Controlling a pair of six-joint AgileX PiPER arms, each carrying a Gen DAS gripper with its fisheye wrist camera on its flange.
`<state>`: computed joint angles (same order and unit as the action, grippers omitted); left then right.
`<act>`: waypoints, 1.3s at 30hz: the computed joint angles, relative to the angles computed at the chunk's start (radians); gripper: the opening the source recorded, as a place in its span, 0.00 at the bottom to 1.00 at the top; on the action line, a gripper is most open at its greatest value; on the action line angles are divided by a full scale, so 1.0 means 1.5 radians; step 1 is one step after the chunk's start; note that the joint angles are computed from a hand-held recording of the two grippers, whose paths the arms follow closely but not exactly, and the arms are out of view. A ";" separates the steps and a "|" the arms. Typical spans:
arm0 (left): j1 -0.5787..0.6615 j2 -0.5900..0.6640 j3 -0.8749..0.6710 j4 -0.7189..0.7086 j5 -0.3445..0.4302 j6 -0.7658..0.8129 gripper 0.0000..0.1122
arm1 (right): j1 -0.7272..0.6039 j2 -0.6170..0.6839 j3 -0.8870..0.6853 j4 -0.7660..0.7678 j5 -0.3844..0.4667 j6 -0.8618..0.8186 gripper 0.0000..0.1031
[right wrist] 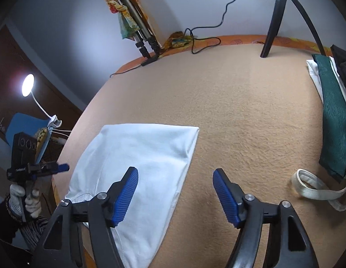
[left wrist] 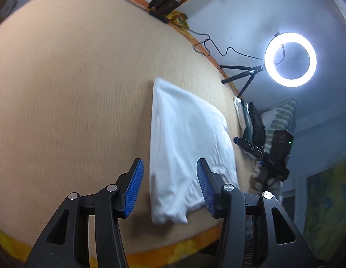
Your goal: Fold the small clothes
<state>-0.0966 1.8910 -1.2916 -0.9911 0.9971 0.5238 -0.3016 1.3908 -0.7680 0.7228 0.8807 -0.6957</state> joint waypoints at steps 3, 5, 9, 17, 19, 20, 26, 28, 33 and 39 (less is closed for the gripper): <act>-0.002 -0.013 0.044 -0.011 0.008 0.006 0.43 | -0.018 0.030 -0.012 0.024 0.026 -0.011 0.70; -0.009 -0.018 0.059 -0.011 0.006 0.003 0.43 | -0.032 0.043 -0.016 0.037 0.046 -0.021 0.70; -0.015 -0.011 0.078 -0.024 0.011 0.008 0.43 | -0.053 0.071 -0.020 0.057 0.080 -0.040 0.66; -0.020 0.021 0.059 -0.071 0.029 0.054 0.43 | -0.065 0.111 -0.017 0.124 0.093 -0.087 0.53; -0.029 0.030 0.047 -0.074 0.029 0.057 0.41 | -0.052 0.119 -0.018 0.137 0.087 -0.092 0.49; -0.036 0.035 0.038 -0.071 0.028 0.056 0.40 | -0.044 0.123 -0.019 0.142 0.084 -0.092 0.48; -0.074 0.036 0.008 -0.037 -0.003 0.046 0.37 | 0.029 0.111 -0.010 0.157 0.025 -0.078 0.47; -0.096 0.027 0.001 0.004 -0.031 0.030 0.29 | 0.062 0.095 -0.011 0.124 -0.008 -0.043 0.40; -0.159 -0.001 -0.011 0.143 -0.107 -0.015 0.18 | 0.141 0.059 -0.007 0.027 -0.086 0.053 0.30; -0.211 -0.031 0.007 0.249 -0.176 -0.037 0.14 | 0.236 0.028 -0.013 -0.146 -0.156 0.214 0.13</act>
